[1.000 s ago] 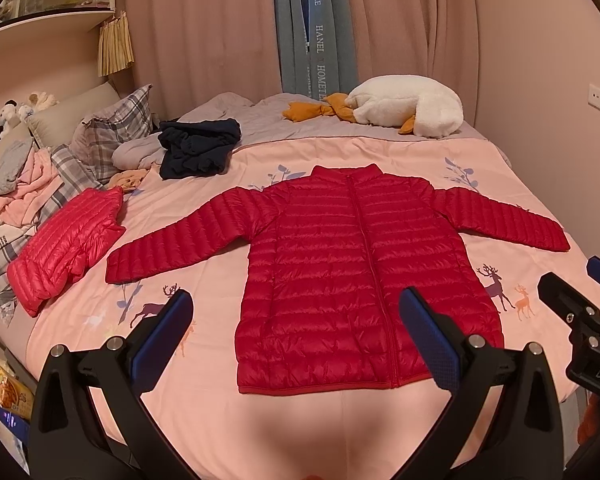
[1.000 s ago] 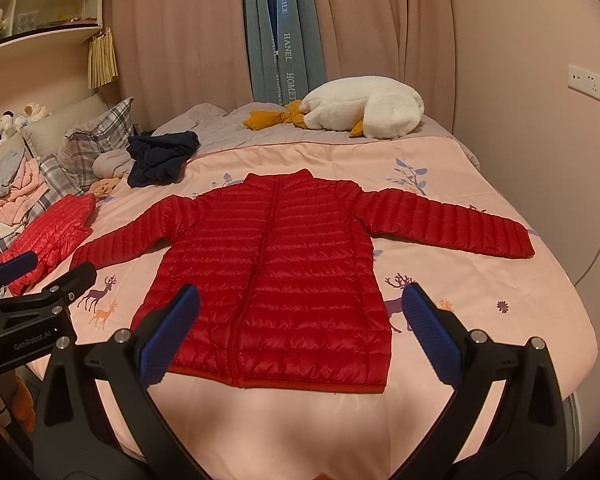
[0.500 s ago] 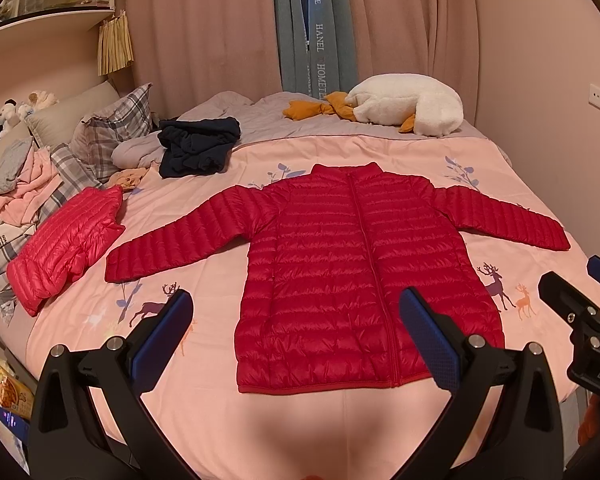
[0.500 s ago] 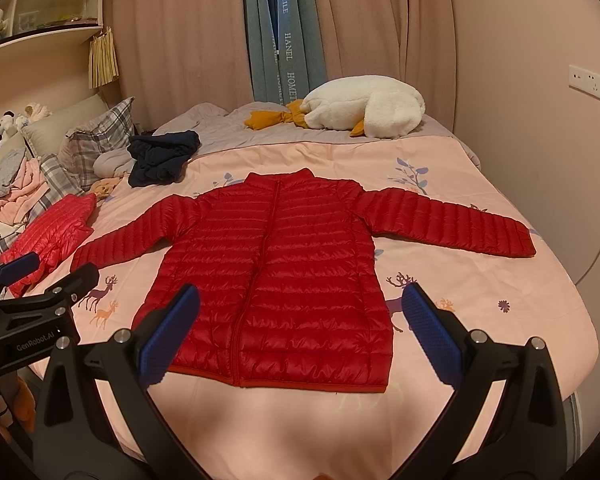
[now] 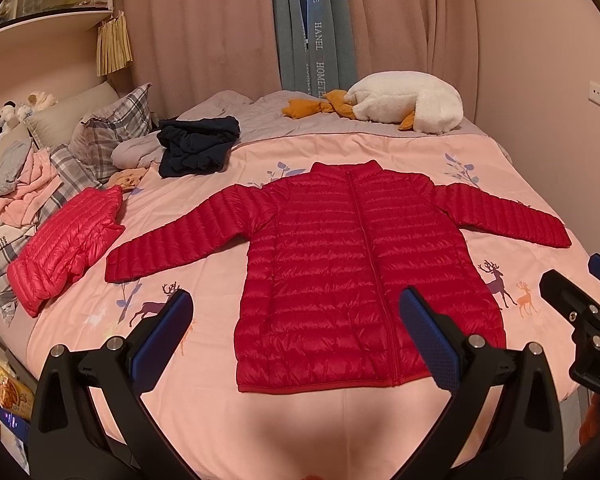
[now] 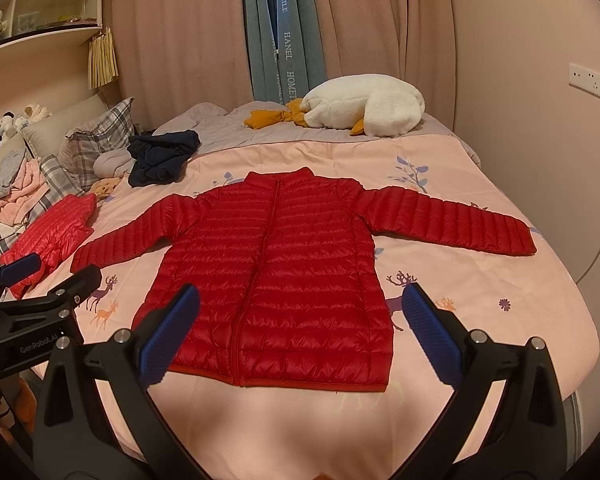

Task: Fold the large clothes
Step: 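Grasp the red jacket's sleeve cuff with the left gripper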

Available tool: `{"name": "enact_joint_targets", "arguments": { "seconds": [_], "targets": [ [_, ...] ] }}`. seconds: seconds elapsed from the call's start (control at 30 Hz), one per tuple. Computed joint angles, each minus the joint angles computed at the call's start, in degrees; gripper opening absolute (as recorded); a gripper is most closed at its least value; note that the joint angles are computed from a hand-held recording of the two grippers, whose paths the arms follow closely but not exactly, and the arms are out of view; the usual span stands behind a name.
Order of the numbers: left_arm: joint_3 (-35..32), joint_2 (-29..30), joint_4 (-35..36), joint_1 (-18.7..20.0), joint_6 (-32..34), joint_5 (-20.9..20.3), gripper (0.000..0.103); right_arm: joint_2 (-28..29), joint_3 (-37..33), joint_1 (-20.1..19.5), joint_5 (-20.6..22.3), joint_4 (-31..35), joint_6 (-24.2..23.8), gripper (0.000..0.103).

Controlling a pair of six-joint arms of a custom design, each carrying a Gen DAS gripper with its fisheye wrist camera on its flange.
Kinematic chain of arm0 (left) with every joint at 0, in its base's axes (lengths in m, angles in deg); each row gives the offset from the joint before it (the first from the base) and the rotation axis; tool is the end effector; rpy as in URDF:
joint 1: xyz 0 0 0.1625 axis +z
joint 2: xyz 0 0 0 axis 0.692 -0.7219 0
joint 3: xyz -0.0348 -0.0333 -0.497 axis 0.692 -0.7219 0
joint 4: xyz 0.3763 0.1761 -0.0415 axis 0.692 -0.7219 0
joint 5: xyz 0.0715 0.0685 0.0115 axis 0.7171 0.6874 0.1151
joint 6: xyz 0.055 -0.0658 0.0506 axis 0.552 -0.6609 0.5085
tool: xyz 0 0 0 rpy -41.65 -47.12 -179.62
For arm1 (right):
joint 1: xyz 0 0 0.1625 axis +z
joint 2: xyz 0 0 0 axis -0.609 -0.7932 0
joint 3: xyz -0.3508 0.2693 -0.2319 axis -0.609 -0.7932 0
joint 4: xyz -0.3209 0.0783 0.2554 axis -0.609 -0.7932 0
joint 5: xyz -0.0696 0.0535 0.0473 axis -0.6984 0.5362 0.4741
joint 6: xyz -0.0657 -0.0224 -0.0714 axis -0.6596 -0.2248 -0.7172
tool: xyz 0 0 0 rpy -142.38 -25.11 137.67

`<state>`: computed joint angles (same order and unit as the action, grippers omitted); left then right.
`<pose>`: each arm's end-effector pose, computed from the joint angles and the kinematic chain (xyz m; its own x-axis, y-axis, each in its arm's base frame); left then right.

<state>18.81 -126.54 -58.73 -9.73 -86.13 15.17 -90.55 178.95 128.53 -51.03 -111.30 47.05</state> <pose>-0.3807 -0.5339 0.0754 -0.6296 -0.2736 -0.7271 0.4732 0.6072 -0.6382 0.1177 -0.6266 0.3296 -0.7593 -0.2300 0.6088 -0.5987 0.6136 -0.5149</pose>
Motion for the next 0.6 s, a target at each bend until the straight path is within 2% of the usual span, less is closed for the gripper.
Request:
{"name": "enact_joint_targets", "arguments": {
  "seconds": [0.23, 0.33, 0.47, 0.53, 0.6],
  "targets": [
    [0.0, 0.1, -0.4, 0.0, 0.2, -0.1, 0.102, 0.0, 0.2, 0.0, 0.0, -0.5, -0.2, 0.101],
    [1.2, 0.6, -6.9, 0.5, 3.9, 0.0, 0.102, -0.1, 0.3, -0.4, 1.3, 0.2, 0.3, 0.101],
    [3.9, 1.1, -25.6, 2.8, 13.2, -3.8, 0.102, -2.1, 1.5, -2.6, 10.1, 4.5, 2.7, 0.101],
    [5.0, 0.9, -31.8, 4.5, 13.7, -6.4, 0.102, -2.8, 1.9, -4.8, 16.9, 6.7, 4.4, 0.101],
    [6.5, 0.9, -40.1, 6.6, 16.7, -9.7, 0.102, -2.6, 2.1, -6.6, 22.0, 7.4, 5.9, 0.101]
  ]
}}
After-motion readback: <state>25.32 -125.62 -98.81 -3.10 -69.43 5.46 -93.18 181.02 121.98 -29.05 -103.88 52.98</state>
